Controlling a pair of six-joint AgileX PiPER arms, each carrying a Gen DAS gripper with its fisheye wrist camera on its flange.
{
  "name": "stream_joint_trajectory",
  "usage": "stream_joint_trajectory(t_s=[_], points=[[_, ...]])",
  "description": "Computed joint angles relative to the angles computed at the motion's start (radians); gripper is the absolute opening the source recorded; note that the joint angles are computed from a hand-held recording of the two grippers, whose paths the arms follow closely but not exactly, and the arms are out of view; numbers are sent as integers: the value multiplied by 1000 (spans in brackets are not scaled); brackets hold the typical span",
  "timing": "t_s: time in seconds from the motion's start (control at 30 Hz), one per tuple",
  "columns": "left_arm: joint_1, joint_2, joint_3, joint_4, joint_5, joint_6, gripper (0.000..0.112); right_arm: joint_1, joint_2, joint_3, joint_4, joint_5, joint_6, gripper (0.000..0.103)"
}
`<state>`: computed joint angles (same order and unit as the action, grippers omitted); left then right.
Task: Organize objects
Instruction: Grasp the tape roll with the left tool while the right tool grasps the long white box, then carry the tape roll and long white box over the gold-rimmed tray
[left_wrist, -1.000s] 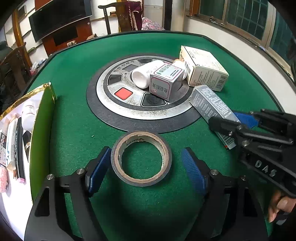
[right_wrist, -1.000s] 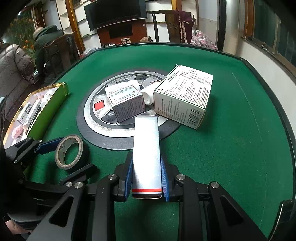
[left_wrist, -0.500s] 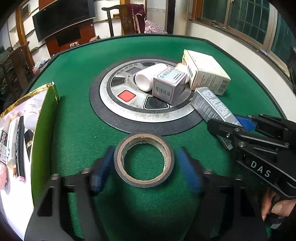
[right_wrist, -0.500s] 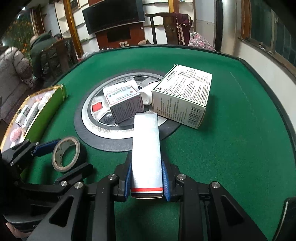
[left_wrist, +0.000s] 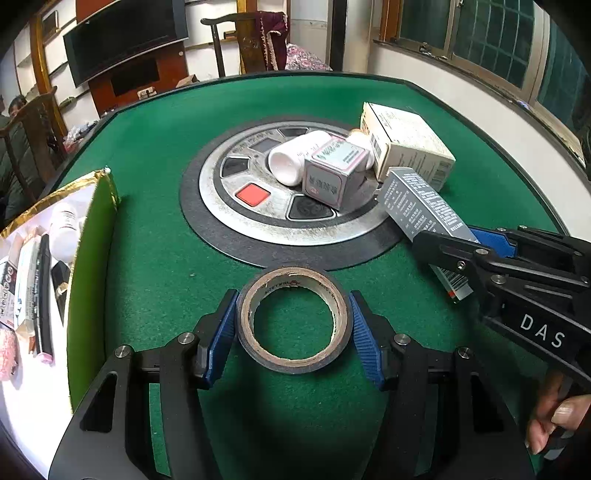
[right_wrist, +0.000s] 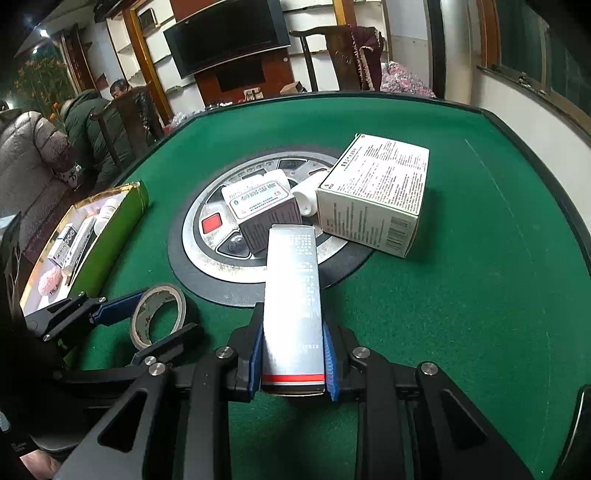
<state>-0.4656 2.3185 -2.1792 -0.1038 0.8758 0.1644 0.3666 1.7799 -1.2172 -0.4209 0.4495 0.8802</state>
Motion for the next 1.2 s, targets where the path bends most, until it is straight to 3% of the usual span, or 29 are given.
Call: stream_joint_trajectory(t_s=[0.13, 0.8, 1.2], points=[[2, -44, 60, 3, -55, 0, 59, 2, -14, 12, -12, -12, 14, 27], [-7, -110, 160, 121, -178, -96, 59, 19, -59, 33, -49, -44, 58, 27], [18, -152, 206, 73, -211, -85, 59, 48, -64, 25, -77, -43, 84, 27]])
